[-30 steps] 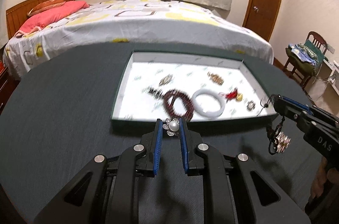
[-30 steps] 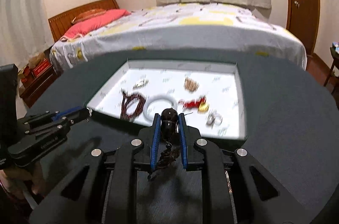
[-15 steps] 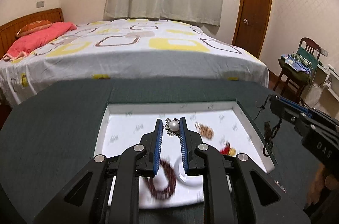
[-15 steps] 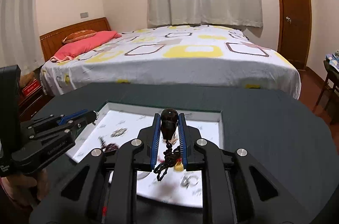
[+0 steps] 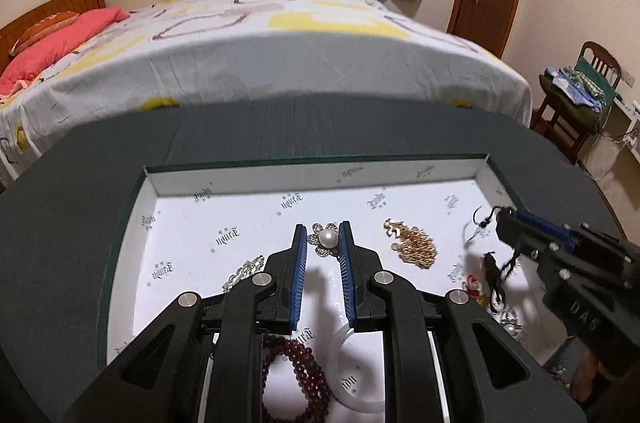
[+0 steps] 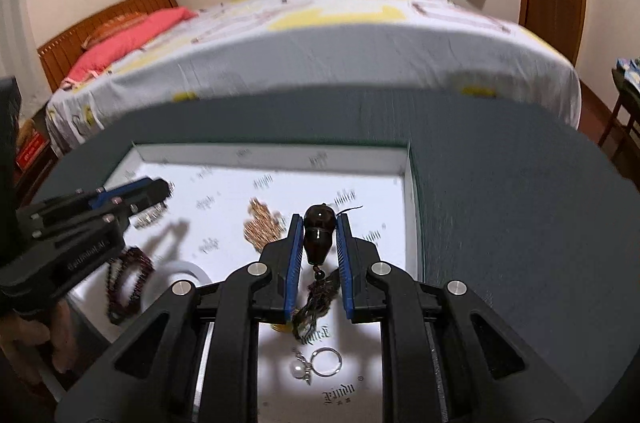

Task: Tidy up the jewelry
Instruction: 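Carry the pearl brooch and black pendant into the green box and open both tools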

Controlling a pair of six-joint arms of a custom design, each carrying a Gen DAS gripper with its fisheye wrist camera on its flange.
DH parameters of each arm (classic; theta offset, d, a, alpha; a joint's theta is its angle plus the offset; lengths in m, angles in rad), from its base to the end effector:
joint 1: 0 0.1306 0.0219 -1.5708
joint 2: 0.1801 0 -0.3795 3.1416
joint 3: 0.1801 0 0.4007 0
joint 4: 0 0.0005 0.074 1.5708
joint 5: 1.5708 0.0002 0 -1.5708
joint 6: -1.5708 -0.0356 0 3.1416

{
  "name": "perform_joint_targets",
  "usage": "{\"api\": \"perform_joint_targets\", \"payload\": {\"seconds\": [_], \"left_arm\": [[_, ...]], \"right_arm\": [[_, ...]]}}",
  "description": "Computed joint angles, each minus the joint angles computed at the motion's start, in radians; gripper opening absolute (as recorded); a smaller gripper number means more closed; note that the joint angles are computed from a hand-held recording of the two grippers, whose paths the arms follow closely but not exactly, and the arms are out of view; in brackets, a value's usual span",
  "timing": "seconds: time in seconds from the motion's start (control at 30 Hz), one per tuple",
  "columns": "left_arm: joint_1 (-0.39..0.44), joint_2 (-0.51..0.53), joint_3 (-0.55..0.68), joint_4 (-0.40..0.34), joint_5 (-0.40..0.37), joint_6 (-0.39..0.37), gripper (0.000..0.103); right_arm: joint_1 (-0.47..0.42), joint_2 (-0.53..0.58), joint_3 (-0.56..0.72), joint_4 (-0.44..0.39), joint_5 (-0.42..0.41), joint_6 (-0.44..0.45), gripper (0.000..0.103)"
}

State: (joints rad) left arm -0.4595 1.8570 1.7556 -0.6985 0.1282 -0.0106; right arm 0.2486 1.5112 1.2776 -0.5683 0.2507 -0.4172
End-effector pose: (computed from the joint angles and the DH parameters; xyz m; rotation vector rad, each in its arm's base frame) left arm 0.5957 -0.3004 0.3505 0.6178 2.3120 -0.3658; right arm 0.5186 0.1220 0.3365 0.3157 2.3197 0.0307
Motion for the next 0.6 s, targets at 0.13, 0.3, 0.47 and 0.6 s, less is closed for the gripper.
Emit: {"api": "perform_joint_targets", "payload": {"seconds": [0.13,0.3,0.47,0.6], "left_arm": [[0.001,0.025,0.032,-0.039,-0.003,-0.005,0.017],[-0.002,0.044,0.052,-0.074,-0.018,-0.005,0.017],[-0.005,0.059,0.068,-0.102,-0.025,-0.005,0.017],[-0.006,0.065,0.079,-0.115,-0.033,-0.008,0.017]], "right_arm": [[-0.001,0.013,0.005,-0.021,0.001,-0.009,0.017],[-0.003,0.030,0.020,-0.045,-0.004,-0.015,0.017],[-0.006,0.039,0.022,-0.050,-0.009,-0.023,0.017],[-0.009,0.045,0.025,-0.054,-0.018,-0.026,0.017]]}}
